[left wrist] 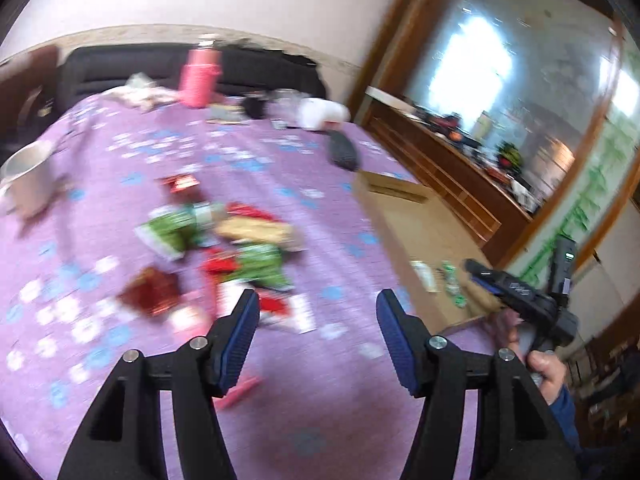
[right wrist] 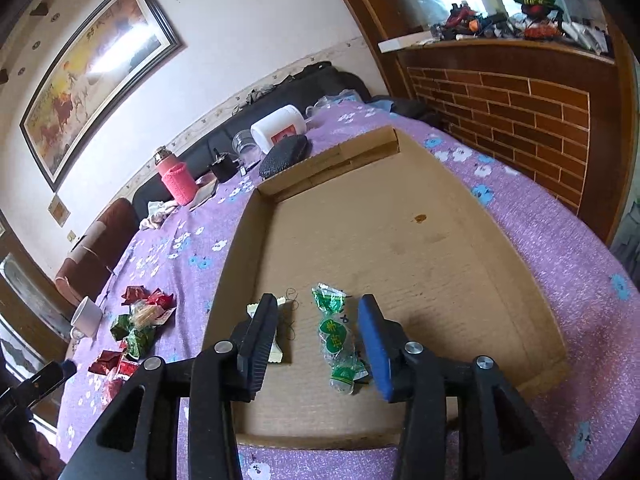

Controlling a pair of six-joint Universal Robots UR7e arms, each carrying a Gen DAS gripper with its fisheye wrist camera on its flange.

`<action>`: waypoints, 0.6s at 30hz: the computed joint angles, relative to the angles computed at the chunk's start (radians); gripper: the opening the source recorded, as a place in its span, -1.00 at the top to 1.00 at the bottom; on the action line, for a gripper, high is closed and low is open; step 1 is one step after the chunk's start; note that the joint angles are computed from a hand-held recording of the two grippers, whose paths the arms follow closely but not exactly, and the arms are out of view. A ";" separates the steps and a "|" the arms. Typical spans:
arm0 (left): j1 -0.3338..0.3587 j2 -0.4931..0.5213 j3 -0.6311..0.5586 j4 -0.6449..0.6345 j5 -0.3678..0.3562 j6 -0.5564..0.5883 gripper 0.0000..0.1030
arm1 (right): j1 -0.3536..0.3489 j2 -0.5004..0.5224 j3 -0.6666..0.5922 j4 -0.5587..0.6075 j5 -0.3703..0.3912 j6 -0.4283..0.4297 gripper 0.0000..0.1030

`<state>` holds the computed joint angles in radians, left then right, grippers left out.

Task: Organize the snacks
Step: 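Move both tools back over the snack pile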

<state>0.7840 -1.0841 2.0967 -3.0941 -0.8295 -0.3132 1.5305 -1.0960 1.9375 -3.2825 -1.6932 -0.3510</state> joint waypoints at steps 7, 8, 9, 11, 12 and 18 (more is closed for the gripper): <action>0.042 -0.079 0.080 0.015 0.036 -0.126 -0.18 | 0.091 -0.026 0.031 0.012 0.086 -0.105 -0.35; 0.047 -0.082 0.087 0.008 0.036 -0.127 -0.18 | 0.109 -0.022 0.029 0.045 0.098 -0.133 -0.35; 0.052 -0.083 0.089 0.013 0.034 -0.134 -0.18 | 0.122 -0.016 0.025 0.071 0.102 -0.152 -0.35; 0.056 -0.081 0.090 0.027 0.035 -0.147 -0.18 | 0.149 0.005 0.009 0.137 0.097 -0.190 -0.35; 0.058 -0.079 0.089 0.037 0.036 -0.152 -0.18 | 0.162 0.020 -0.004 0.179 0.093 -0.202 -0.35; 0.056 -0.067 0.087 0.084 0.053 -0.181 -0.18 | 0.215 0.146 -0.127 0.411 0.034 -0.241 -0.35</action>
